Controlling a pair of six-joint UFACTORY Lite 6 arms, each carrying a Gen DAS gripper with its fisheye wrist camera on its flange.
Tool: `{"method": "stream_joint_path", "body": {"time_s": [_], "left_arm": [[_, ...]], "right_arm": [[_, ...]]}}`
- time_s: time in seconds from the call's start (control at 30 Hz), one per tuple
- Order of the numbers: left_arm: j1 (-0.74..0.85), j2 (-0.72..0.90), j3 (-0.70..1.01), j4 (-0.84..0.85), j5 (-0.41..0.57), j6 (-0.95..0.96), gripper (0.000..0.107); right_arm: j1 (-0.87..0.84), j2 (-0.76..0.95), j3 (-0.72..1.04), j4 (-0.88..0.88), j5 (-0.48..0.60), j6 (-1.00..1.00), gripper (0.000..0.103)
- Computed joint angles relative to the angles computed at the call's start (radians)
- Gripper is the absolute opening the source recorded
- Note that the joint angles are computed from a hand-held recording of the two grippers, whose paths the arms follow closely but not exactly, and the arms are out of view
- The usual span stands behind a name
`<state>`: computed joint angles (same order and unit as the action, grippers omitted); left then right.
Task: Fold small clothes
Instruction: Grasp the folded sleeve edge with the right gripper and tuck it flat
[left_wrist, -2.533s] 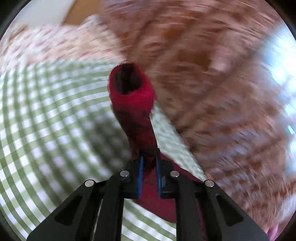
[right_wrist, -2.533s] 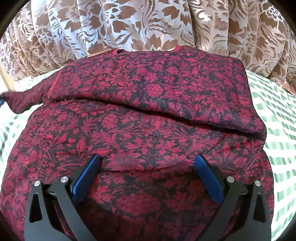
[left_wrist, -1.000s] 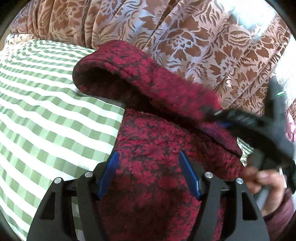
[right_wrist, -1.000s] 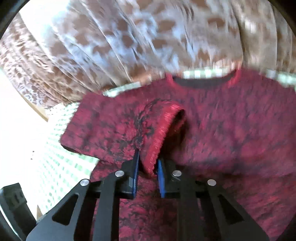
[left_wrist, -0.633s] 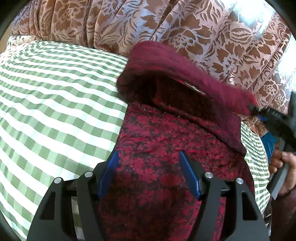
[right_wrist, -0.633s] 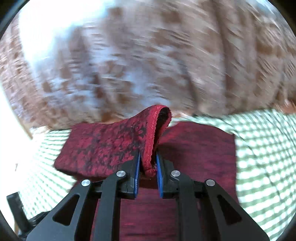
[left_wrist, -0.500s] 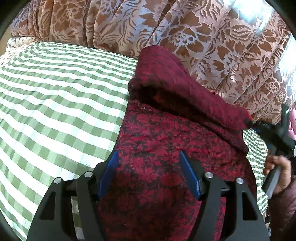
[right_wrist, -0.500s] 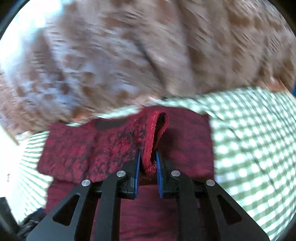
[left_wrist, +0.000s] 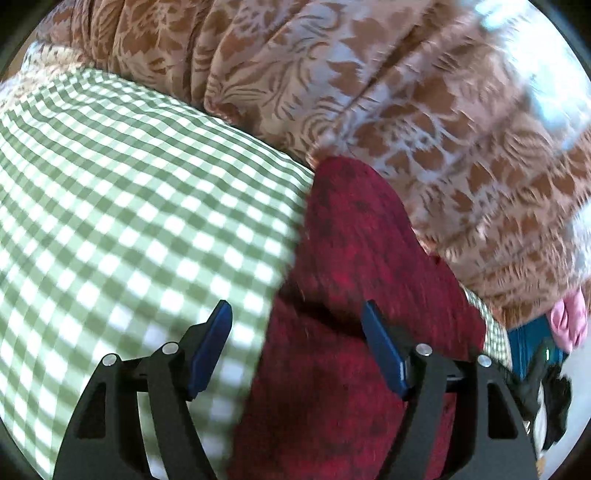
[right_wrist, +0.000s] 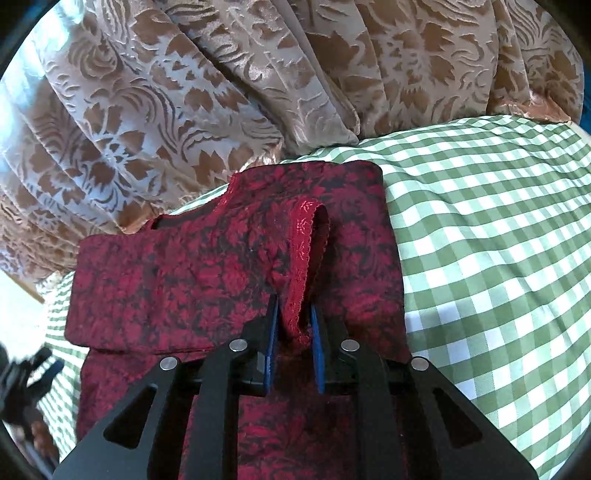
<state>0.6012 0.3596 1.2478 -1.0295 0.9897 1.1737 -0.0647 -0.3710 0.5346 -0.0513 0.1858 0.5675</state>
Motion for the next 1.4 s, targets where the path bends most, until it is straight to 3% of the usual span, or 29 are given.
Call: {"method": "stream_joint_path", "body": {"time_s": [0.07, 0.17, 0.2, 0.23, 0.27, 0.5, 0.57, 0.6, 0.63, 0.73, 0.8, 0.87, 0.97, 1.03, 1.1, 1.17, 1.3, 1.4], "left_arm": [[-0.031, 0.087, 0.11, 0.008, 0.012, -0.076, 0.076], [-0.072, 0.167, 0.216, 0.01, 0.02, -0.131, 0.076], [-0.084, 0.189, 0.245, 0.014, 0.023, -0.143, 0.076], [-0.101, 0.214, 0.279, 0.021, 0.019, -0.156, 0.076], [-0.121, 0.244, 0.319, 0.033, 0.015, -0.174, 0.076], [-0.198, 0.436, 0.587, 0.084, 0.089, -0.318, 0.075], [-0.204, 0.45, 0.611, 0.077, 0.113, -0.307, 0.068], [-0.207, 0.44, 0.594, 0.059, 0.118, -0.277, 0.059], [-0.211, 0.424, 0.571, 0.053, 0.111, -0.25, 0.044], [-0.237, 0.274, 0.361, 0.031, -0.046, -0.096, 0.027], [-0.269, 0.164, 0.193, 0.013, -0.211, 0.018, 0.027], [-0.307, 0.16, 0.151, 0.024, -0.322, 0.041, 0.03], [-0.326, 0.184, 0.203, 0.091, -0.354, -0.107, 0.045], [-0.336, 0.11, 0.155, 0.091, -0.412, -0.122, 0.044], [-0.339, -0.013, 0.06, -0.011, -0.489, -0.005, 0.042], [-0.326, -0.073, 0.038, -0.112, -0.446, 0.107, 0.042], [-0.397, -0.073, 0.067, -0.081, -0.446, 0.128, 0.042], [-0.466, 0.032, 0.139, 0.056, -0.488, -0.009, 0.043]], "right_arm": [[0.004, -0.033, 0.003, -0.066, 0.035, 0.061, 0.028], [0.042, -0.106, 0.013, -0.3, 0.099, 0.277, 0.031], [0.058, -0.117, 0.026, -0.358, 0.117, 0.328, 0.039], [0.077, -0.12, 0.041, -0.433, 0.135, 0.401, 0.057], [0.104, -0.121, 0.06, -0.532, 0.154, 0.497, 0.062], [0.171, 0.133, 0.242, -0.673, 0.134, 0.613, 0.062], [0.177, 0.186, 0.259, -0.676, 0.112, 0.605, 0.062], [0.183, 0.22, 0.271, -0.704, 0.11, 0.629, 0.062], [0.19, 0.24, 0.272, -0.748, 0.111, 0.677, 0.062], [0.195, 0.279, 0.238, -0.897, 0.089, 0.85, 0.062], [0.214, 0.298, 0.188, -1.101, 0.072, 1.059, 0.065], [0.273, 0.323, 0.163, -1.311, 0.132, 1.255, 0.066], [0.282, 0.361, 0.18, -1.389, 0.151, 1.33, 0.069], [0.275, 0.355, 0.161, -1.457, 0.142, 1.396, 0.069], [0.274, 0.356, 0.158, -1.487, 0.141, 1.425, 0.069], [0.271, 0.356, 0.155, -1.51, 0.14, 1.445, 0.069], [0.275, 0.356, 0.153, -1.525, 0.148, 1.458, 0.07], [0.273, 0.358, 0.154, -1.53, 0.144, 1.459, 0.07]]}}
